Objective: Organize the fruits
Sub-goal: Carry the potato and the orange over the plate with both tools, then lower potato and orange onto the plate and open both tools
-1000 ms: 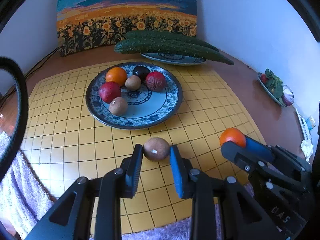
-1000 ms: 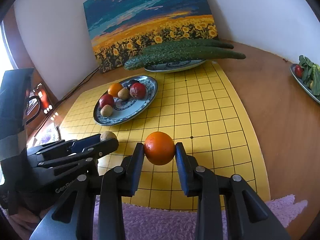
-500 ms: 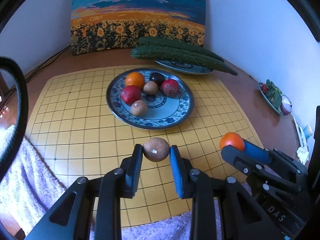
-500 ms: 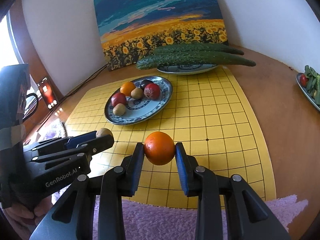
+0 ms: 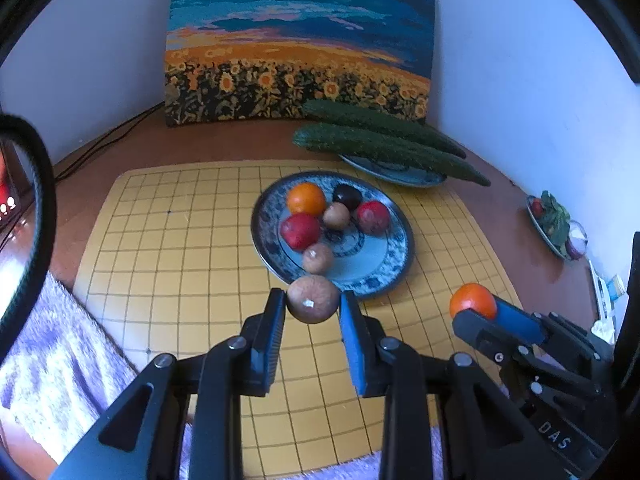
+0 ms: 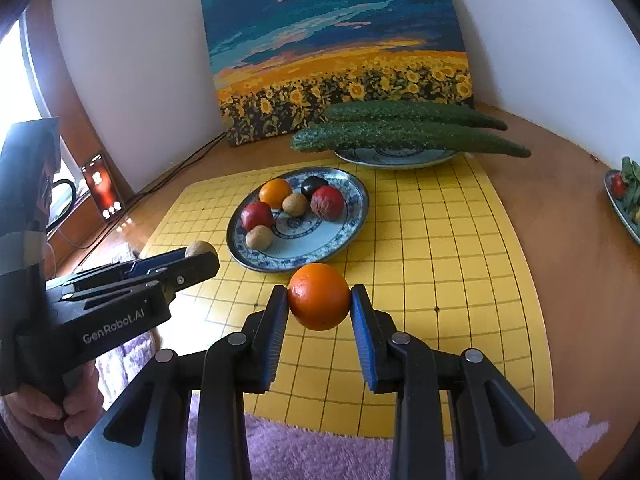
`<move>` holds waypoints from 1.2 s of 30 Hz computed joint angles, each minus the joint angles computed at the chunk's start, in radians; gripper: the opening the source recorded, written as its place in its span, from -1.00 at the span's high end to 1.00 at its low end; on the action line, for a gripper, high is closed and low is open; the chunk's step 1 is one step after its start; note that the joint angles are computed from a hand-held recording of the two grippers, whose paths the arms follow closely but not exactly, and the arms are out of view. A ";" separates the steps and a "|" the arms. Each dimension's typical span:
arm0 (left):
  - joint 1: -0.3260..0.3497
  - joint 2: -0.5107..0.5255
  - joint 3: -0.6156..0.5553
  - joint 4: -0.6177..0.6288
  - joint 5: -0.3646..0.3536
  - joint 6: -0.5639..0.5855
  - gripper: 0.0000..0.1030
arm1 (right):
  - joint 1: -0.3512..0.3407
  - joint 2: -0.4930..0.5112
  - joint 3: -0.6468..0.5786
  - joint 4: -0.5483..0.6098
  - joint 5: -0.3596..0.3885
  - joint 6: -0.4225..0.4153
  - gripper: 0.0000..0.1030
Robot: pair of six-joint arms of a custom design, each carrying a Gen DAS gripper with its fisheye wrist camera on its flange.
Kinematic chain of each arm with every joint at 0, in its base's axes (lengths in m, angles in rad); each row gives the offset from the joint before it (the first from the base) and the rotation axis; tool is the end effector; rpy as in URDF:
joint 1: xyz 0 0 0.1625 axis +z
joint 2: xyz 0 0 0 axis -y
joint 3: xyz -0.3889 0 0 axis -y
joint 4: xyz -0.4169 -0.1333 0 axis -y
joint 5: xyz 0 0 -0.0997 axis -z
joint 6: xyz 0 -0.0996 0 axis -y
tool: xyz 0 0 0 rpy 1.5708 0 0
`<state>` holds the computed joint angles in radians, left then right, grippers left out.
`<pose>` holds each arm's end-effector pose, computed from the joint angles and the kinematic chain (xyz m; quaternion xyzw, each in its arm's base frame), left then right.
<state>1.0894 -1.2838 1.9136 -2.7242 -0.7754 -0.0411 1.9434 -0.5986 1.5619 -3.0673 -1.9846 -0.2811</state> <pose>-0.0819 -0.5983 0.2794 0.0966 0.8909 -0.3272 0.2998 0.3386 -0.6101 0.0115 0.2519 -0.9115 0.2666 0.1862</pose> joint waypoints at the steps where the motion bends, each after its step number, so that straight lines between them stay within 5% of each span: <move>1: 0.002 0.002 -0.006 -0.001 0.001 0.004 0.44 | 0.001 0.004 -0.009 0.006 0.000 -0.001 0.36; 25: 0.099 0.181 -0.289 0.070 -0.033 0.054 0.44 | -0.001 0.153 -0.238 0.105 -0.011 -0.022 0.36; 36: 0.123 0.210 -0.327 0.088 -0.079 0.065 0.44 | -0.011 0.199 -0.302 0.153 -0.024 -0.021 0.36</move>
